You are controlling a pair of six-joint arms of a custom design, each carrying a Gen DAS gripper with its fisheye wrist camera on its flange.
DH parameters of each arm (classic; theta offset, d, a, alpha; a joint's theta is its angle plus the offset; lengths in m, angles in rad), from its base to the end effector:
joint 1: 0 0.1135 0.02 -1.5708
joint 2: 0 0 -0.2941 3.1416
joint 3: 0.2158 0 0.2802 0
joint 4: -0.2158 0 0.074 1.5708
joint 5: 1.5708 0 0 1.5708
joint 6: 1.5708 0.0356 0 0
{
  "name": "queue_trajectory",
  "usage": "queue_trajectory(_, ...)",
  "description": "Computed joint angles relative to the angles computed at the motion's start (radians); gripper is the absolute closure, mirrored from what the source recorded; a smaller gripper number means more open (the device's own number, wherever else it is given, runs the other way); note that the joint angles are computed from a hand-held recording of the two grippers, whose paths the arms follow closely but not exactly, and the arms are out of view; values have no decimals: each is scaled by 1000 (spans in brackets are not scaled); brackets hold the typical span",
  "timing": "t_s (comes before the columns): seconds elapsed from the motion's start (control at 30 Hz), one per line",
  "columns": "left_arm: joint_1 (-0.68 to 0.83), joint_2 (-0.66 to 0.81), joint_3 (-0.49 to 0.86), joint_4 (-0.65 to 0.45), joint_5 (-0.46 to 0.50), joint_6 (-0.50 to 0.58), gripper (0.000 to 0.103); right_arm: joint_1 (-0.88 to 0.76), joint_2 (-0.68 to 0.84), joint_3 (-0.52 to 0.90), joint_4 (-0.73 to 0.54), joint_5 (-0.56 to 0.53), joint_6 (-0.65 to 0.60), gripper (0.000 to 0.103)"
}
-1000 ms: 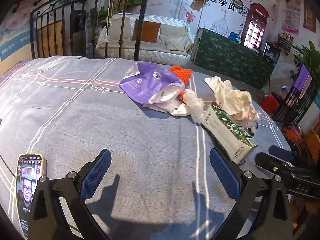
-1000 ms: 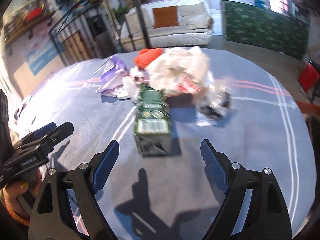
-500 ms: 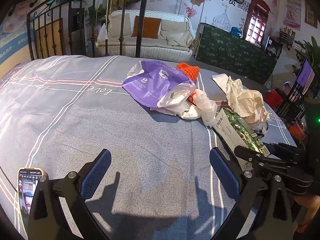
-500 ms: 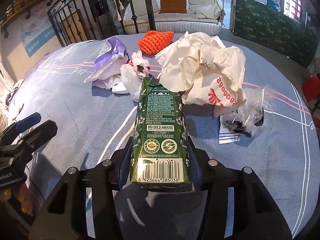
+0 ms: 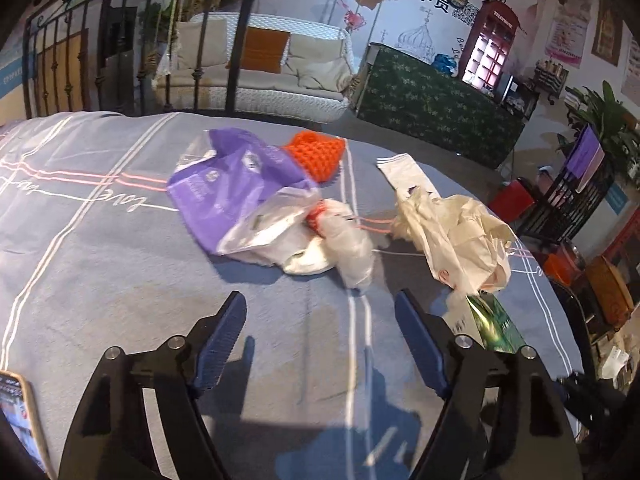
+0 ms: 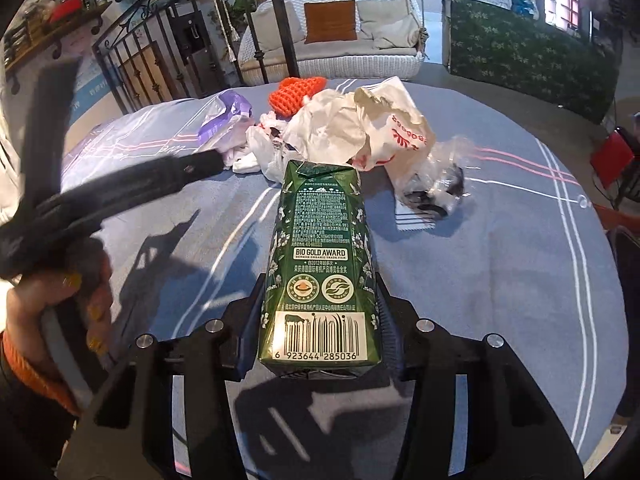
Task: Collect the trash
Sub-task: 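Grasp the crumpled white plastic bag with the left tool, then carry the white bag and green carton over the bin and open both tools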
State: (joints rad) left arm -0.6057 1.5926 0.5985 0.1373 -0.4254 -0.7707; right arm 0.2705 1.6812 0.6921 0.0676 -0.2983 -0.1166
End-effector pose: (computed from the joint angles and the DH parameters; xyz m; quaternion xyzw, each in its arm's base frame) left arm 0.2514 -0.1562 0.1304 -0.1490 0.9066 -0.0642 0.3895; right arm 0.3039 0.0951 0.1240 -0.2268 0.9106 0.1647 0.3037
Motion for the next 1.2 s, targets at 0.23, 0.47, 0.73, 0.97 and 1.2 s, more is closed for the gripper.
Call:
queue_trajectory(0.23,-26,72,71,94,74,-8,31,-95,-72,-81,5,-30,2,53)
queue_trajectory(0.47,-43,245,188,113,152,-12,34,-184,-114,-124,3,-38,-10,53)
queue_trajectory(0.73,-73,260,185,165,111,5,76,-270,-135,-146,7,-62,-21,53)
queue_trajectory(0.97,-126,200,166,136,9,7,101,-327,-148,-172,27,-99,-33,53)
queue_trajectory(1.2,-167,131,132,134,-60,-17,101,-399,-158,-175,22,-153,-53,53)
